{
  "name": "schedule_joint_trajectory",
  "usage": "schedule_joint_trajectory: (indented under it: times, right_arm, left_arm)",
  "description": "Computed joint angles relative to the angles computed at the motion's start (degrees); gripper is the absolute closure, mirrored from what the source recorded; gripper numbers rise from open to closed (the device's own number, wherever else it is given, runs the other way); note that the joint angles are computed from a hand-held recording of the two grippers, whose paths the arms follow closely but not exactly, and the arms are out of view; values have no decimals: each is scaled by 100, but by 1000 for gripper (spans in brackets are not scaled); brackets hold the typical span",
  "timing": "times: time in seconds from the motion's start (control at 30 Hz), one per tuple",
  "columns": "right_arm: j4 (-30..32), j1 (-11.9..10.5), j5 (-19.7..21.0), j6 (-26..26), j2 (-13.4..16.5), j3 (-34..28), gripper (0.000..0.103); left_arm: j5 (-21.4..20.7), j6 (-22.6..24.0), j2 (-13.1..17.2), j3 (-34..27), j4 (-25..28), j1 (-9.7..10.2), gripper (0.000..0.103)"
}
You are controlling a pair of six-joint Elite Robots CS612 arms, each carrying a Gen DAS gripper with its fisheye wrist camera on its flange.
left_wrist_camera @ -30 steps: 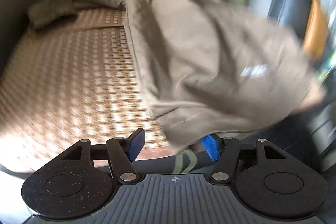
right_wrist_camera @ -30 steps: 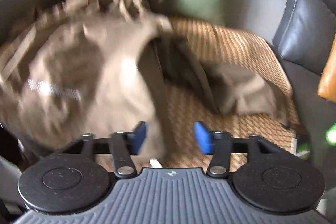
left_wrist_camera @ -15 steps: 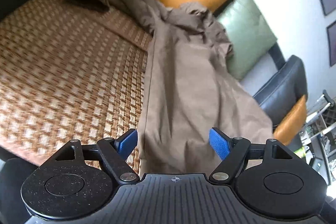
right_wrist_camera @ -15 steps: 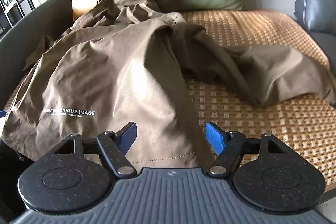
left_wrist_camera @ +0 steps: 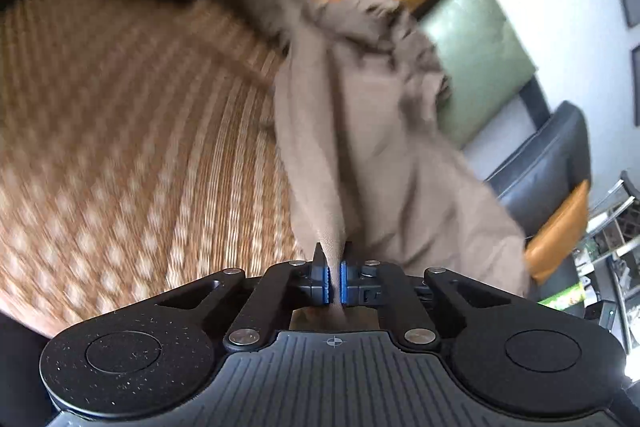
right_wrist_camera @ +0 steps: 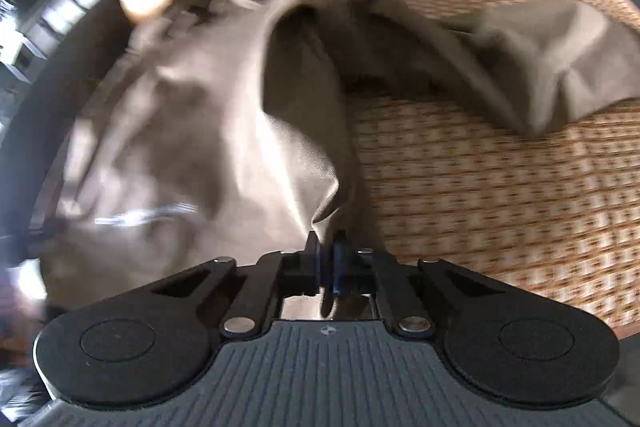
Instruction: Fold clothes
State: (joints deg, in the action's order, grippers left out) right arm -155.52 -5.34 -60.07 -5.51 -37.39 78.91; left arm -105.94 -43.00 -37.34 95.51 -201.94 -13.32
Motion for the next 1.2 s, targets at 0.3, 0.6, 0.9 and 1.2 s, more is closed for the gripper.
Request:
schedule_joint_trajectory:
  times: [0.3,0.6,0.9,1.2]
  right_arm:
    - [1344,-17,16,209,-247,21,97]
    - [1692,157,-772,-319,-291,-285,46]
    - [588,201,-461,-345,37,-1264,43]
    - [1772,517,-893,-888,1599,-4182,29]
  left_arm:
    - [294,1437,-452,21,1974,33,103]
    - [691,1255,-603,153,1434,101,48]
    - [1244,2363,-301,-1142,1474,122,27]
    - [1582,4374,985,-3750,3032,9,17]
